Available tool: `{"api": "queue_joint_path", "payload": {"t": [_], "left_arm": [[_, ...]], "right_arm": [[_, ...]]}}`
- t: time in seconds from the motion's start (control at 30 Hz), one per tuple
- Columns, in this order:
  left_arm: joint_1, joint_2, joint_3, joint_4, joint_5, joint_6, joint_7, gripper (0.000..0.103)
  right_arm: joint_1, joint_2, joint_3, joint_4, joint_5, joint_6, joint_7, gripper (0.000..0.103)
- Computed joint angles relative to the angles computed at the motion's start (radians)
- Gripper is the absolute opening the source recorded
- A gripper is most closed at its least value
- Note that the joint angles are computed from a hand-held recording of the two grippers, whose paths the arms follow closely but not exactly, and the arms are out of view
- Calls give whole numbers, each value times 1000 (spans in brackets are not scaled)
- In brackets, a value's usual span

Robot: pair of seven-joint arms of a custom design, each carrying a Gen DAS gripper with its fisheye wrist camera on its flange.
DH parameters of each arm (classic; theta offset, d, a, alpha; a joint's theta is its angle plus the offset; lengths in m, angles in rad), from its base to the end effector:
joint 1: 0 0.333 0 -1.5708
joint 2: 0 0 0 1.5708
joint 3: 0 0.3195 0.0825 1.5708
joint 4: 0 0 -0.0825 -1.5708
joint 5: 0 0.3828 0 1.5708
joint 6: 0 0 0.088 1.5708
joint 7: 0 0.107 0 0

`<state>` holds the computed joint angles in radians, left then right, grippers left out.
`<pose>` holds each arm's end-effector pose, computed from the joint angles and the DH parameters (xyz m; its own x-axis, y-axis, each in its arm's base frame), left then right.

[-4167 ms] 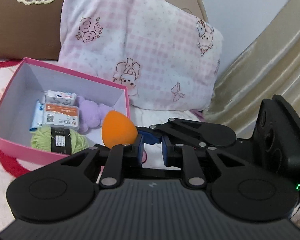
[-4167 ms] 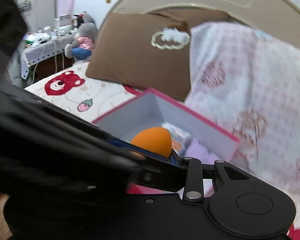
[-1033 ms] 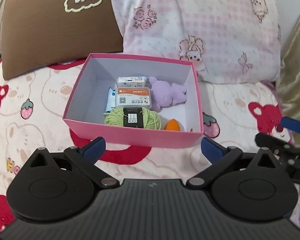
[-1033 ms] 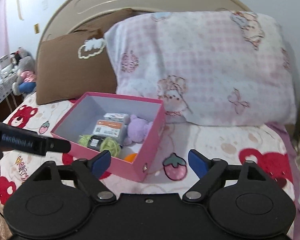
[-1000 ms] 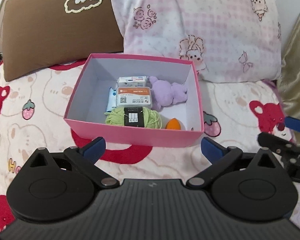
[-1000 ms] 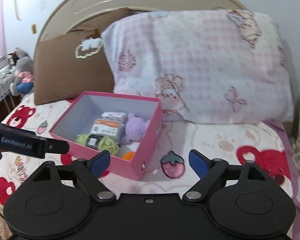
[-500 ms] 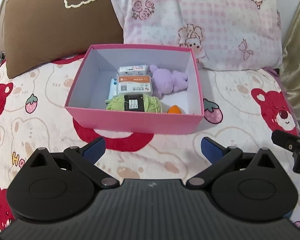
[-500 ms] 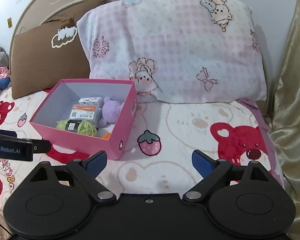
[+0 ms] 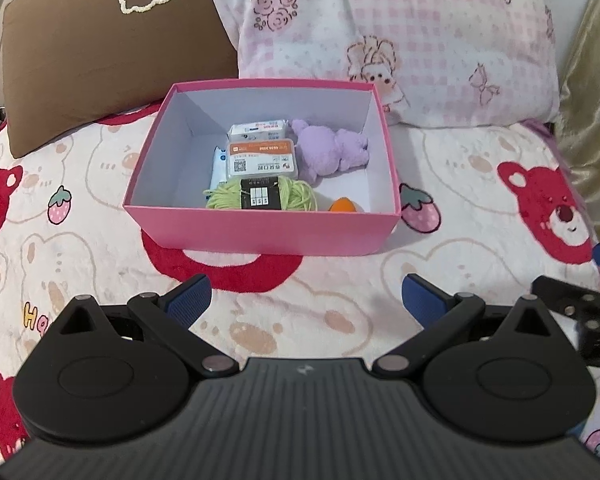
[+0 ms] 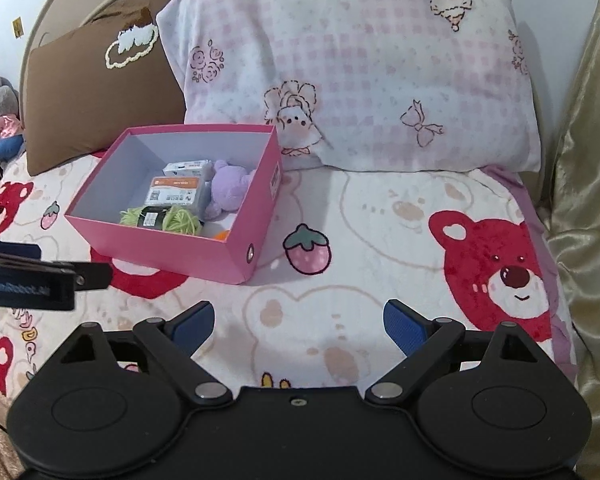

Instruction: Organize objects

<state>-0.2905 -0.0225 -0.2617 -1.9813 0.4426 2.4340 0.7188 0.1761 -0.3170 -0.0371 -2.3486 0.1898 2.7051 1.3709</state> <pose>0.5009 -0.3086 0.5307 0.0205 -0.9994 0.0269 -0.8298 -0.0321 -0.5572 0.4900 0.0605 0.5365 0.2106 -0.9759 -0.0562 -0.7653 -0.1288 -0.6307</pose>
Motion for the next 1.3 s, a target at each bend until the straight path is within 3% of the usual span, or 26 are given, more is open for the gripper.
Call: {"api": "queue_joint_path", "payload": {"t": [1.3], "left_arm": [[5, 8, 8, -6, -111, -32, 42, 103]], "right_arm": [[-22, 27, 16, 10, -71, -14, 71, 94]]}}
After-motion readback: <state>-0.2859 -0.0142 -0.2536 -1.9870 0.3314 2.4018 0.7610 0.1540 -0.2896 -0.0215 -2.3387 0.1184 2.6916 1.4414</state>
